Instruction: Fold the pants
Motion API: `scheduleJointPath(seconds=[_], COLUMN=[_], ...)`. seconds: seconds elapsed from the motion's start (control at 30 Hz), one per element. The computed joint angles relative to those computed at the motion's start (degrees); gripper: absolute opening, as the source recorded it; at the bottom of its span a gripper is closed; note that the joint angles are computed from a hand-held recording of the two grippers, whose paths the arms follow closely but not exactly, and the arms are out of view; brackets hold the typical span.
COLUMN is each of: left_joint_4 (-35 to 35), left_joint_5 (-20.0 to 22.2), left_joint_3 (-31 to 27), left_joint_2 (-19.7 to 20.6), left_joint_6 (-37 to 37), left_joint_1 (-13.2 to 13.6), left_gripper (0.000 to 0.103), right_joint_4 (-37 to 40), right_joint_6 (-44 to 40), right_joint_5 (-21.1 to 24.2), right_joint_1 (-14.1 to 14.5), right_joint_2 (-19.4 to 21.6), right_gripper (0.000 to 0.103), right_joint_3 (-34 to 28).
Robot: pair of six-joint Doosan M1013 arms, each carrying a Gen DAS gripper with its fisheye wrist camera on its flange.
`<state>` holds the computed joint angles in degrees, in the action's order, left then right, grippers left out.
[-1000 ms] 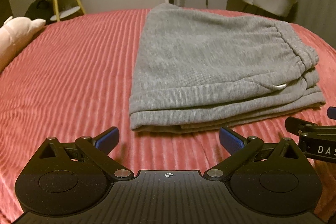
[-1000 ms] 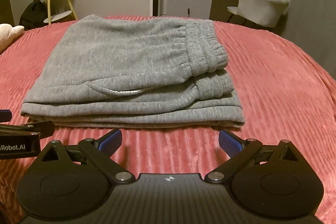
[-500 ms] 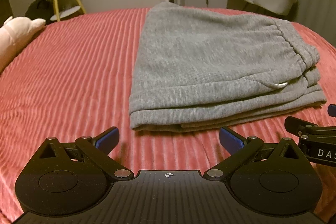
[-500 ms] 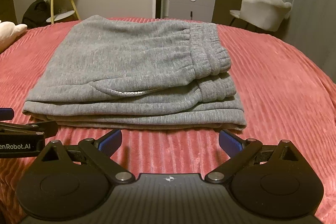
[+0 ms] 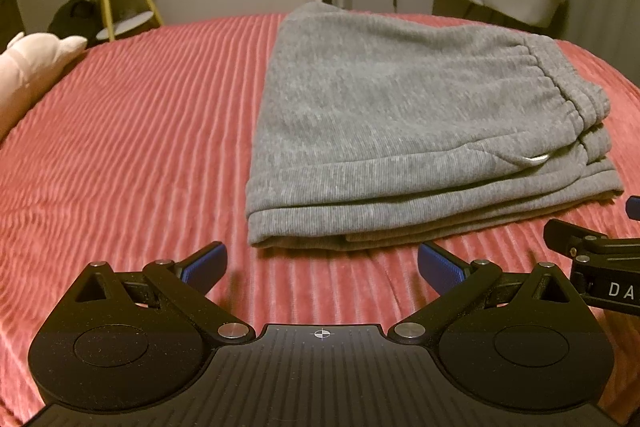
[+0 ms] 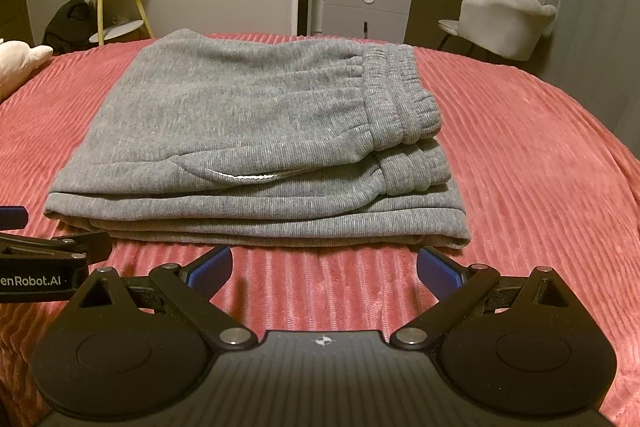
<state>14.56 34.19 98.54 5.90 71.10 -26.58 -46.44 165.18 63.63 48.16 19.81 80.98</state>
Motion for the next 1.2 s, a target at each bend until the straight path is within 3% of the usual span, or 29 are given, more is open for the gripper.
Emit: scheduleJointPath(seconds=[1.2], left_joint_4=[1.6], left_joint_5=[0.4], left_joint_3=[0.0], left_joint_2=[0.2], left_joint_6=[-0.4], left_joint_1=[-0.4], left_gripper=[0.103], right_joint_4=[0.7], right_joint_6=[-0.6], right_joint_5=[-0.6], right_joint_1=[-0.2], right_joint_2=[0.0], right_gripper=[0.099], right_joint_3=[0.0])
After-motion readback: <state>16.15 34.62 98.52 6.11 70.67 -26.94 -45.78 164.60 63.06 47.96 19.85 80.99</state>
